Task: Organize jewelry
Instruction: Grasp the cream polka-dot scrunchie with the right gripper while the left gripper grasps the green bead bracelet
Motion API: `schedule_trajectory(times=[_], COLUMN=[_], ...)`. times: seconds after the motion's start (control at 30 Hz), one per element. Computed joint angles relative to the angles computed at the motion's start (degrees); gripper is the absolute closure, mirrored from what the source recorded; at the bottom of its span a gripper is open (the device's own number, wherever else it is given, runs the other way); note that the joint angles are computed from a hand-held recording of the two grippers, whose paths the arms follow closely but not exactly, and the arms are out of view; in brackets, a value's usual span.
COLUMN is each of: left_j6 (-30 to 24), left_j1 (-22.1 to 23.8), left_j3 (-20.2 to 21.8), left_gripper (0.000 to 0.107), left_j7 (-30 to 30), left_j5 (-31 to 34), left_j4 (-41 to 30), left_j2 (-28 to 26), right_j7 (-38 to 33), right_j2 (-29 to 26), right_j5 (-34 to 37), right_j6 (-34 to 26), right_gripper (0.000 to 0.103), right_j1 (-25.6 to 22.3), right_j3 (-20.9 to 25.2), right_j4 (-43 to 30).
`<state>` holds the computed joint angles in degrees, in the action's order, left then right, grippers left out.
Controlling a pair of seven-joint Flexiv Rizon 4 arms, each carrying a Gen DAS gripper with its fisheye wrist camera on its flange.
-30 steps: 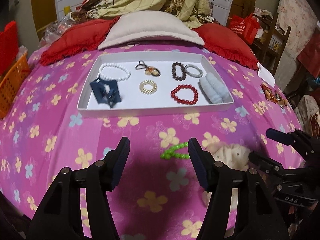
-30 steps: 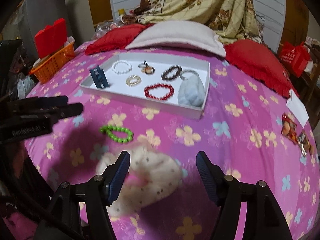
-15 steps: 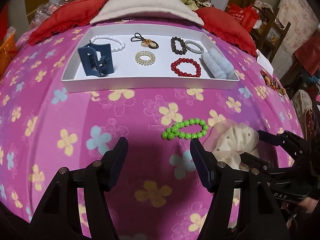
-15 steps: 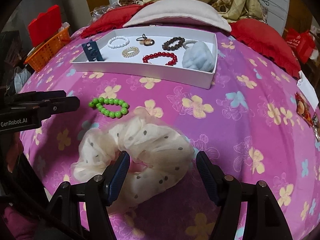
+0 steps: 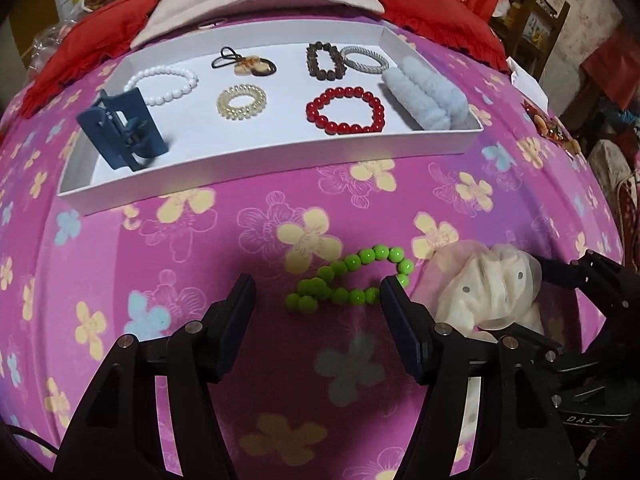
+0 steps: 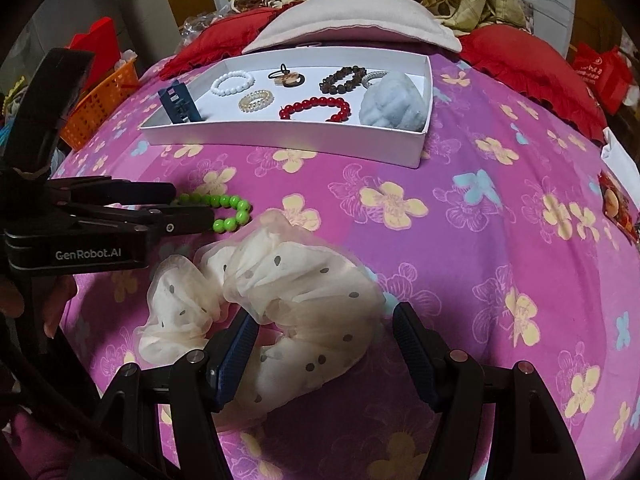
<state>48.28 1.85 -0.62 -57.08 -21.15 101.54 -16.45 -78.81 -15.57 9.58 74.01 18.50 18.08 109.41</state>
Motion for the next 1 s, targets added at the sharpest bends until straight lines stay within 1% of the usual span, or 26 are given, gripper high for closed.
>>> schedule_trajectory(times=[0.1, 0.13, 0.27, 0.33, 0.37, 0.4, 0.43, 0.47, 0.5, 0.53, 0.57, 0.6, 0.67, 0.83, 0.93, 1.0], left_j6=[0.5, -0.2, -1.0, -1.1, -1.4, -1.4, -1.4, -1.6, -1.8, -1.6, -1.3, -0.8, -1.4, -2.2, -1.6, -2.8], left_j1=[0.0, 0.2, 0.0, 0.2, 0.4, 0.3, 0.3, 0.3, 0.4, 0.4, 0.4, 0.5, 1.0, 2.1, 2.2, 2.4], left_j3=[0.3, 0.2, 0.0, -0.6, -0.9, -0.8, -0.6, -0.5, -0.4, -0.3, -0.3, -0.4, -0.6, -0.5, -0.4, -0.4], left_gripper=[0.042, 0.042, 0.044, 0.058, 0.061, 0.069, 0.078, 0.083, 0.091, 0.095, 0.097, 0.099, 0.099, 0.099, 0.099, 0.099], left_j7=[-0.9, -1.2, 0.6, 2.9, 3.8, 3.6, 3.2, 2.7, 2.2, 2.2, 2.3, 3.0, 3.3, 3.0, 3.0, 3.2], left_j5=[0.6, 0.4, 2.1, 1.1, 0.2, 0.1, 0.0, -0.2, -0.4, -0.4, -0.4, -0.8, -2.5, -6.7, -7.6, -7.7], left_j4=[-0.9, -1.5, -2.0, -1.5, -1.4, -1.7, -2.0, -2.3, -2.4, -2.2, -1.9, -1.2, -0.5, -0.2, -0.3, -0.9], left_j2=[-0.7, -1.1, -1.1, -0.7, -0.8, -0.9, -1.2, -1.4, -1.5, -1.4, -1.2, -0.8, -0.4, 0.4, 0.9, 0.9], right_j7=[-0.3, -0.4, -0.4, 0.4, 1.0, 1.8, 2.3, 2.2, 1.5, 0.8, 0.8, 0.6, -0.1, -0.2, -0.5, -0.2], right_j2=[-0.3, -0.3, -0.5, -0.5, -0.5, -0.5, -0.5, -0.5, -0.7, -0.8, -0.9, -0.8, -0.8, 0.5, 1.2, 1.4], right_j5=[0.2, 0.2, -0.8, -3.1, -4.4, -6.0, -7.3, -7.7, -7.1, -6.5, -6.8, -6.9, -6.3, -6.8, -6.7, -6.7], right_j6=[0.3, 0.4, 1.0, 2.2, 3.0, 3.9, 4.3, 4.4, 4.5, 4.8, 5.3, 5.9, 6.2, 8.0, 8.3, 8.6], right_gripper=[0.034, 0.034, 0.034, 0.035, 0.041, 0.046, 0.056, 0.063, 0.066, 0.070, 0.076, 0.079, 0.084, 0.086, 0.087, 0.087], right_j1=[-0.1, -0.1, 0.3, 1.3, 1.8, 2.5, 2.7, 2.4, 1.7, 1.1, 1.1, 1.0, 0.3, 0.3, -0.1, -0.1], right_j3=[0.1, 0.1, -0.3, -1.2, -1.9, -2.6, -2.9, -2.7, -1.8, -1.0, -1.1, -0.9, 0.0, 0.0, 0.0, -0.2], right_j4=[-0.2, -0.2, 0.0, 0.8, 1.4, 1.9, 2.3, 2.3, 2.0, 1.8, 2.0, 2.2, 2.1, 3.0, 3.0, 3.0])
